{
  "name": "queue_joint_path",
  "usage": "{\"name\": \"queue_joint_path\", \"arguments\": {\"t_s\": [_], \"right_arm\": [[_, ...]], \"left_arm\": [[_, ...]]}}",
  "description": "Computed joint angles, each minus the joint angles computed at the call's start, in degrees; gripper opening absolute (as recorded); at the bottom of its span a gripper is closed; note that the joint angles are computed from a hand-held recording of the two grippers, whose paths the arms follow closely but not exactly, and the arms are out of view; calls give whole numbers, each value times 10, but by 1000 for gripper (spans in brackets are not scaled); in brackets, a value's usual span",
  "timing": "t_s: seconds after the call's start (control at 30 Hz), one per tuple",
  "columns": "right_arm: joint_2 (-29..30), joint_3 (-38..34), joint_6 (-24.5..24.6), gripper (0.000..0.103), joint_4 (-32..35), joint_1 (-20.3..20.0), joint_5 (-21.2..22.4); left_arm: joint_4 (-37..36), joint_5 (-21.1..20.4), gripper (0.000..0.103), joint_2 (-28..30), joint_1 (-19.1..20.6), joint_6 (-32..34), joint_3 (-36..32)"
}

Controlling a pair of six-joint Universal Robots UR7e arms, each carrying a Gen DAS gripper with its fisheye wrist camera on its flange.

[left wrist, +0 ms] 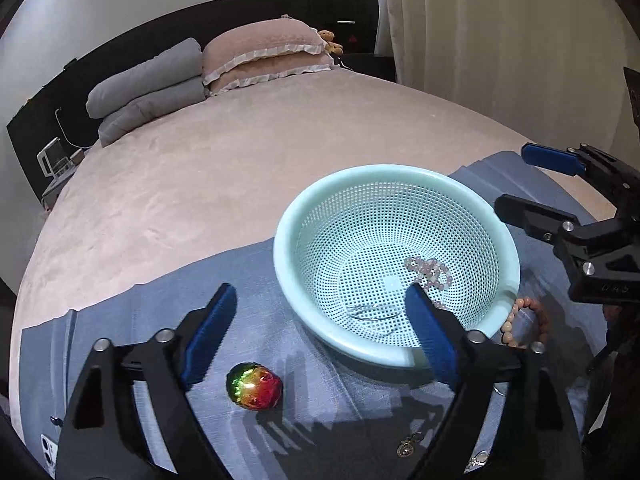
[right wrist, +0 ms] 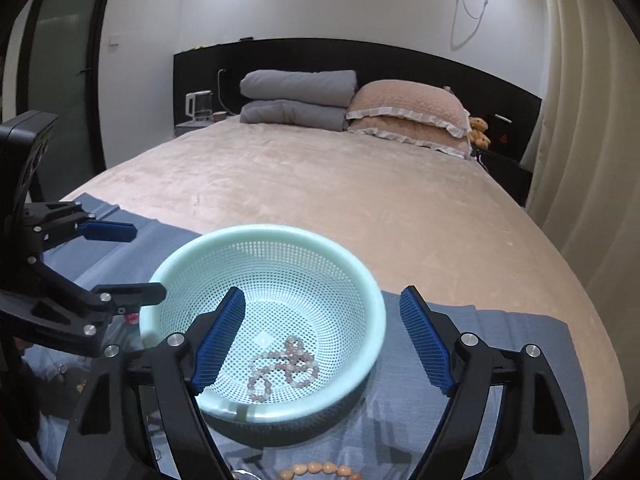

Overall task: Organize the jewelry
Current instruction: 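Withdraw both open tools from the basket toward the remaining jewelry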

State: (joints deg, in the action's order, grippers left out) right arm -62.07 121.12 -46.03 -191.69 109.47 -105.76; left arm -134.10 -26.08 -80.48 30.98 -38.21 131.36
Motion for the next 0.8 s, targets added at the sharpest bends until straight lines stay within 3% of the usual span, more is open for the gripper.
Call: {"name": "queue_joint_path", "arguments": {"t_s": [0.1, 0.47, 0.8], "right_arm": [[-21, 13, -3, 86, -3, 1, -1], [-93, 63, 6, 87, 12, 15, -12], [-148, 102, 9, 87, 33, 29, -18]], "left_arm": [[76, 13, 97, -25, -18, -45, 3], [372, -15, 97, -99, -79, -266, -5], [541, -58, 97, -141, -140, -409, 0]]}}
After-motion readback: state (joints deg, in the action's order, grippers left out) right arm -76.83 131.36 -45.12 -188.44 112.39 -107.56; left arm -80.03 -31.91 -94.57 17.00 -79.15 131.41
